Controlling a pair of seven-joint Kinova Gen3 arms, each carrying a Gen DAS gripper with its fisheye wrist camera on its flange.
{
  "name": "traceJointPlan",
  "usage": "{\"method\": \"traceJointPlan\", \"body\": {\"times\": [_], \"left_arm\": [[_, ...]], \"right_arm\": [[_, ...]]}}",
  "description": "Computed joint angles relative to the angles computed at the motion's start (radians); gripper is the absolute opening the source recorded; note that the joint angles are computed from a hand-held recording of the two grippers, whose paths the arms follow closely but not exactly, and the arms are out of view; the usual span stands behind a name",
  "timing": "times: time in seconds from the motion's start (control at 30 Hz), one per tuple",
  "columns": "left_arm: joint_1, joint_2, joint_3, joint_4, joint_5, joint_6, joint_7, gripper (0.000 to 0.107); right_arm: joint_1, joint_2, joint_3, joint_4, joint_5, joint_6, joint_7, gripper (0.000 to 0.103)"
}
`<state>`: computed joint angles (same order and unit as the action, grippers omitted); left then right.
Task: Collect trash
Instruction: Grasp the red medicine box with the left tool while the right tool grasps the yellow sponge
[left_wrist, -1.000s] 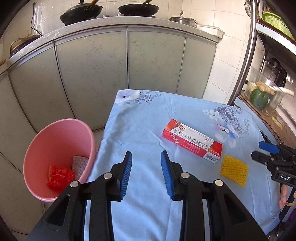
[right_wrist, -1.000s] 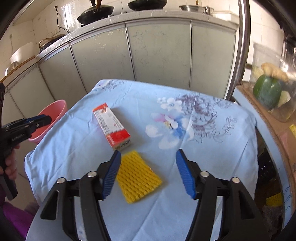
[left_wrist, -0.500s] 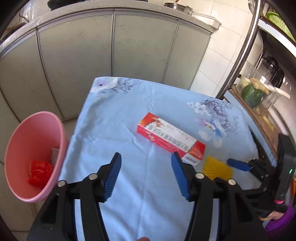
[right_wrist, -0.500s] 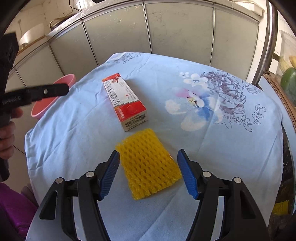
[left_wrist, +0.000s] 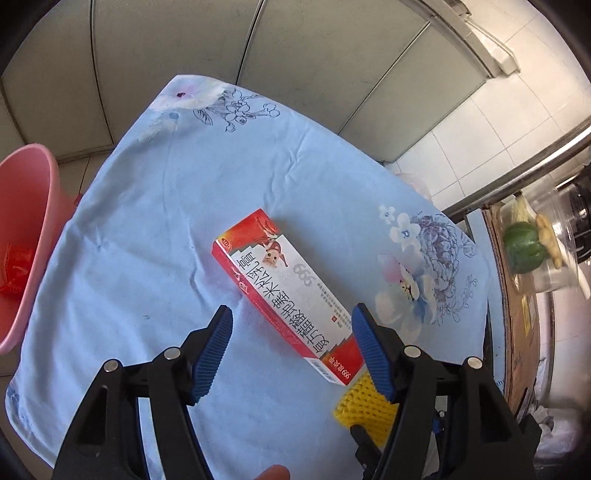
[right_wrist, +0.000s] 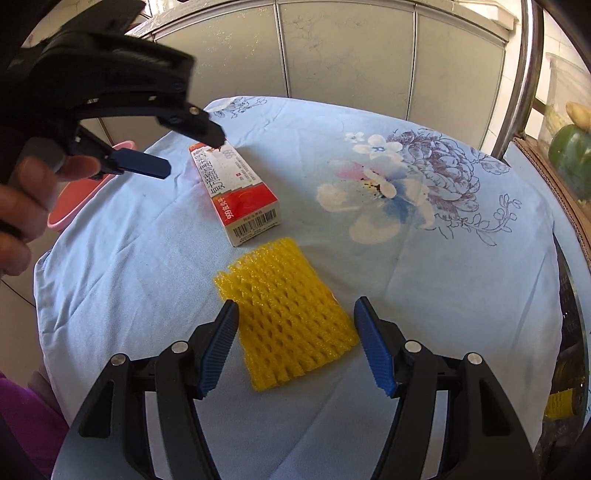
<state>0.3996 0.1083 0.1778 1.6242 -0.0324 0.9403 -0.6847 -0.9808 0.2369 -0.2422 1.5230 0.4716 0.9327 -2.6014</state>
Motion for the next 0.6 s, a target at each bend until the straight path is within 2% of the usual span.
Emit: {"method": "traceJointPlan", "body": {"times": [0.07,0.2,0.27,0.37,0.5,0.6], "left_arm": [[-0.001,0.03,0.0,-0.025,0.015,0.015,0.008,0.066],[0.047,0.087,-0.005,-0.083,-0.047,0.05,0.072,0.066],[0.07,0.118,-0.009,-0.118,-0.072,0.083,0.092,0.066],[0.096,0.163,-0.018,-0.165,-0.084,0.123,0.119,0.066],[0.168,0.211,-0.04,-0.224,-0.181,0.187,0.174,0.064],[0.193,0.214,-0.048,-0.22,-0.218,0.187,0.19,0.061]], "right_arm": [[-0.003,0.003,0.0,-0.004,0.002,0.006,0.0,0.061],[0.007,-0.014,-0.004,0.013,-0.019,-0.021,-0.001,0.028],[0.008,-0.02,-0.006,0.014,-0.028,-0.022,-0.019,0.023],[0.003,-0.029,-0.004,0.022,-0.018,-0.031,-0.072,0.02],[-0.003,-0.043,-0.012,0.048,-0.008,-0.072,-0.156,0.02],[-0.016,-0.036,-0.018,0.049,0.007,-0.065,-0.191,0.02]]}}
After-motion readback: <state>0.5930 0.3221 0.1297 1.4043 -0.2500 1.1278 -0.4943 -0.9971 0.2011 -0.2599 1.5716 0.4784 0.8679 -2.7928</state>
